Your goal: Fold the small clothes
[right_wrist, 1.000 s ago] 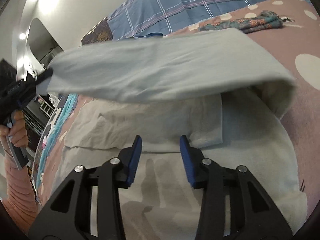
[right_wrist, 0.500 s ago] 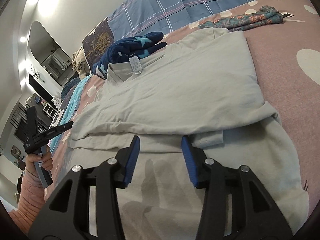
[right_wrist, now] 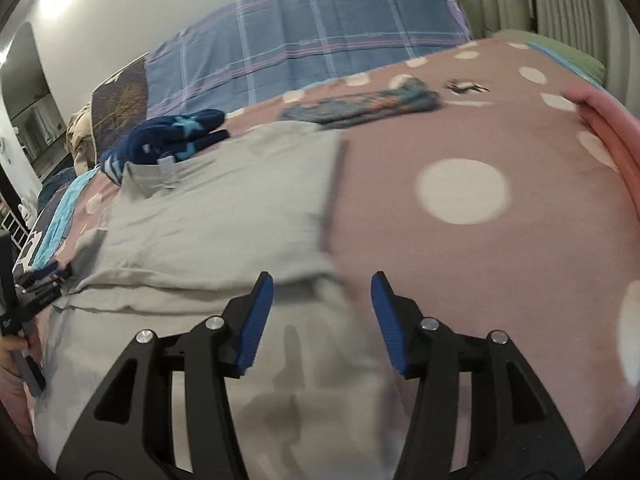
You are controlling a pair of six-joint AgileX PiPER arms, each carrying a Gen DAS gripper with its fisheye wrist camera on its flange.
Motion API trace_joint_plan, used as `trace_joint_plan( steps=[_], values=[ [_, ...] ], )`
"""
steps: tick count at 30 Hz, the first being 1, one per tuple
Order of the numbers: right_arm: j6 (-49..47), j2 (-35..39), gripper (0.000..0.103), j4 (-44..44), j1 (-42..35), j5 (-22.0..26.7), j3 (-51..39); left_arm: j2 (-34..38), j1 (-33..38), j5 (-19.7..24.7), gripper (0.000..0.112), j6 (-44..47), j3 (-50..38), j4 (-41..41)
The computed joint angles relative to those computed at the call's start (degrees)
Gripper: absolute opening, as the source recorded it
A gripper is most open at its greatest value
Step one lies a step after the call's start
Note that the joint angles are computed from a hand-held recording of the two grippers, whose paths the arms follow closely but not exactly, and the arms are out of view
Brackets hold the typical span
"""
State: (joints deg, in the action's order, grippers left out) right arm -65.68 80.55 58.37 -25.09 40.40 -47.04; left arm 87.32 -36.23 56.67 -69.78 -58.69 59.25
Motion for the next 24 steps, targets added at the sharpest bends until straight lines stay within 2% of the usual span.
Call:
trace_joint_plan(
  steps=[1,4,5,6,7,9,10,11,14,15,17,19,22,24],
  values=[
    [-0.6,0.9,0.053,-0.1,-1.4,1.3,-0.5,-0.7,-0.4,0.2,0.059,-0.3,-0.2,0.2],
    [-2.7,3.2,0.055,1.7,-3.8,4.1,-1.1,-2.8,2.9,-5.9,0.059,5.7,-1.1,-7.7],
    [-3.5,3.5,0.057,2.5,-3.7,4.2,-0.9,-2.1,3.1,-5.7,0.059,6.7,-1.9,-9.5],
    [-4.1,3.5,0.062,3.0,-3.6,4.4,-0.6,-0.7,3.1,-4.4,0.059,7.3,-2.8,-10.3],
    [-4.7,3.8,0.065,3.4,-3.5,4.7,-0.6,2.0,3.1,-0.7,0.059,7.0,-4.3,-10.0],
    [-5.6,4.6,0.066,4.0,-4.4,6.0,-0.8,7.7,3.1,9.3,0.059,4.0,-7.4,-8.2],
    [-5.9,4.9,0.066,4.4,-4.8,6.5,-0.9,8.3,3.2,11.9,0.059,2.4,-8.1,-8.5],
    [-6.4,5.3,0.066,5.0,-5.5,7.5,-1.0,7.8,3.6,12.6,0.059,1.1,-8.2,-9.4],
    [-5.9,5.6,0.066,5.0,-5.6,8.1,-1.3,2.5,1.7,6.7,0.059,-0.4,-7.4,-12.4],
    [-5.6,5.5,0.066,4.8,-5.3,7.7,-1.3,1.7,0.1,4.6,0.059,1.1,-8.0,-13.1],
    [-5.1,4.9,0.066,4.1,-4.4,6.4,-1.1,1.8,-3.6,-2.5,0.059,6.7,-10.2,-15.3],
    [-3.4,3.9,0.066,1.9,-2.4,3.9,-1.0,4.7,-6.5,-6.5,0.059,11.8,-13.8,-17.1],
    [0.1,1.2,0.058,-5.8,4.0,-3.0,-1.1,12.7,-9.3,-8.9,0.059,17.6,-22.3,-19.3],
    [-0.3,0.6,0.056,-8.4,8.0,-5.7,-1.6,17.9,-8.5,-11.2,0.059,21.8,-28.6,-23.6]
  ],
)
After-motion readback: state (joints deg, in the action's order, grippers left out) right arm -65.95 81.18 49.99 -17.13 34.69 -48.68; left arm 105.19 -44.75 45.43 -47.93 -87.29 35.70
